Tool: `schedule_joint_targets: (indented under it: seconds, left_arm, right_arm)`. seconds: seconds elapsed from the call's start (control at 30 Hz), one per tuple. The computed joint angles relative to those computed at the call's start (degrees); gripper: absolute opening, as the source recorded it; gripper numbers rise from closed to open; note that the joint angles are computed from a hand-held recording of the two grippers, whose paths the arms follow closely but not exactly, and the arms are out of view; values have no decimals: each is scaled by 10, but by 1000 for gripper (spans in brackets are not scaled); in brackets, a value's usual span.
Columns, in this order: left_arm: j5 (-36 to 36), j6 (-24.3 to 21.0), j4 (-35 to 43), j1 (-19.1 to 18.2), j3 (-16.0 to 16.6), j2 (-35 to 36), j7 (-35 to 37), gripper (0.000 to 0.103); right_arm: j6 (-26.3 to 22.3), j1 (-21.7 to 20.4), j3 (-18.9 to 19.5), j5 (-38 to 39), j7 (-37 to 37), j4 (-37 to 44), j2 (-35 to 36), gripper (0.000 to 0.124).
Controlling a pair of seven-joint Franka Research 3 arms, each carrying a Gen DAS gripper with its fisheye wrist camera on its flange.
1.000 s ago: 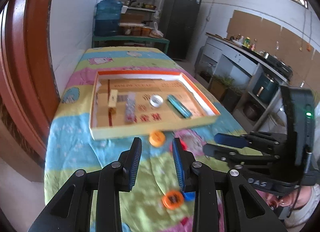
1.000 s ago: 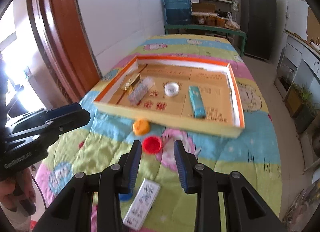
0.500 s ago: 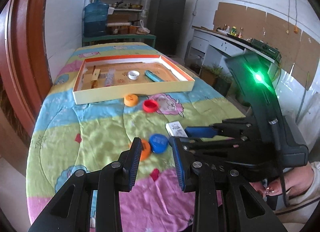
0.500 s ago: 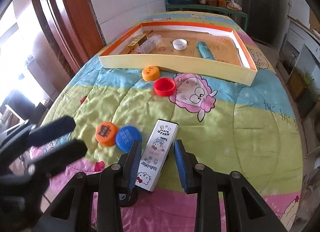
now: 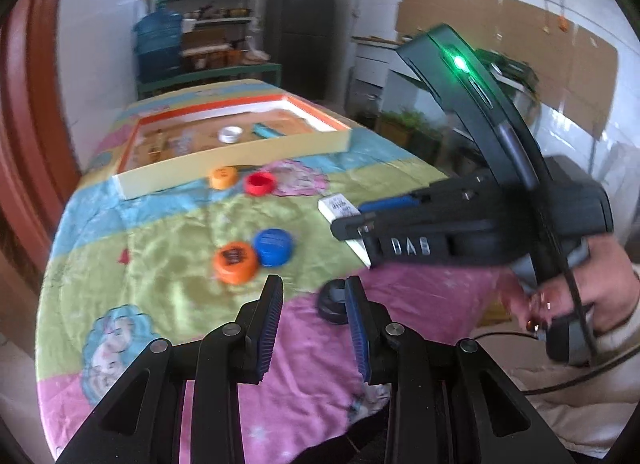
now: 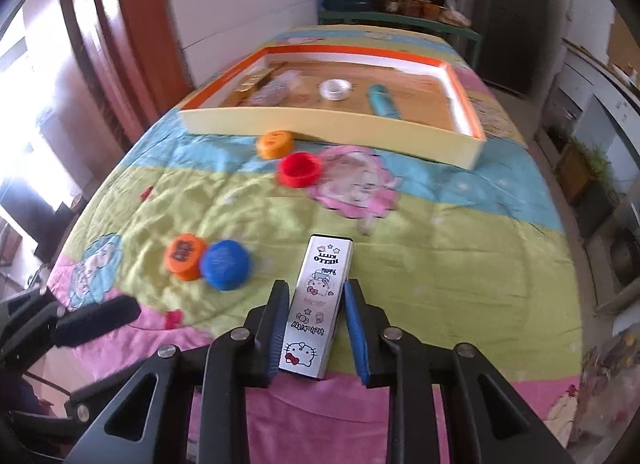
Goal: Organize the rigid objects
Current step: 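Grasp the black round tin with the left tool while the right tool grasps the Hello Kitty box, then lower the tin and Hello Kitty box into the box and release both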
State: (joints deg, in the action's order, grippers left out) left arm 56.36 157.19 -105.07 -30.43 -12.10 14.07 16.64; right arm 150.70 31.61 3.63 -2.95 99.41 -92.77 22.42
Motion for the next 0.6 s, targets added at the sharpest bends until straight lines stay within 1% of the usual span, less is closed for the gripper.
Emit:
schedule_joint_targets:
  seconds: [0.1, 0.17, 0.2, 0.23, 0.3, 0.33, 0.4, 0.6]
  left_arm:
    - [-21, -5, 27, -3, -8, 26, 47, 33]
    - [-29, -21, 48, -13, -5, 45, 68, 33]
    - [-26, -36, 58, -21, 0, 52, 69, 33]
    - [-8, -51, 66, -33, 9, 56, 58, 33]
    - [0, -70, 76, -41, 14, 62, 54, 33]
    - [-6, -74, 79, -40, 13, 65, 56, 33]
    - [-31, -68, 79, -31, 8, 70, 68, 33]
    - [-24, -6, 52, -24, 22, 61, 23, 32]
  right_arm:
    - [10, -16, 4, 24, -3, -22, -14, 29]
    - [15, -22, 5, 34, -3, -33, -22, 29]
    - [17, -25, 6, 38, -5, -39, -25, 29]
    - [19, -29, 8, 45, -8, -44, -28, 29]
    - [22, -33, 11, 54, -14, -49, -31, 29]
    - [24, -34, 12, 56, -15, -51, -32, 29]
    - [25, -34, 12, 58, -18, -51, -32, 29]
    - [32, -36, 15, 69, -30, -53, -30, 29]
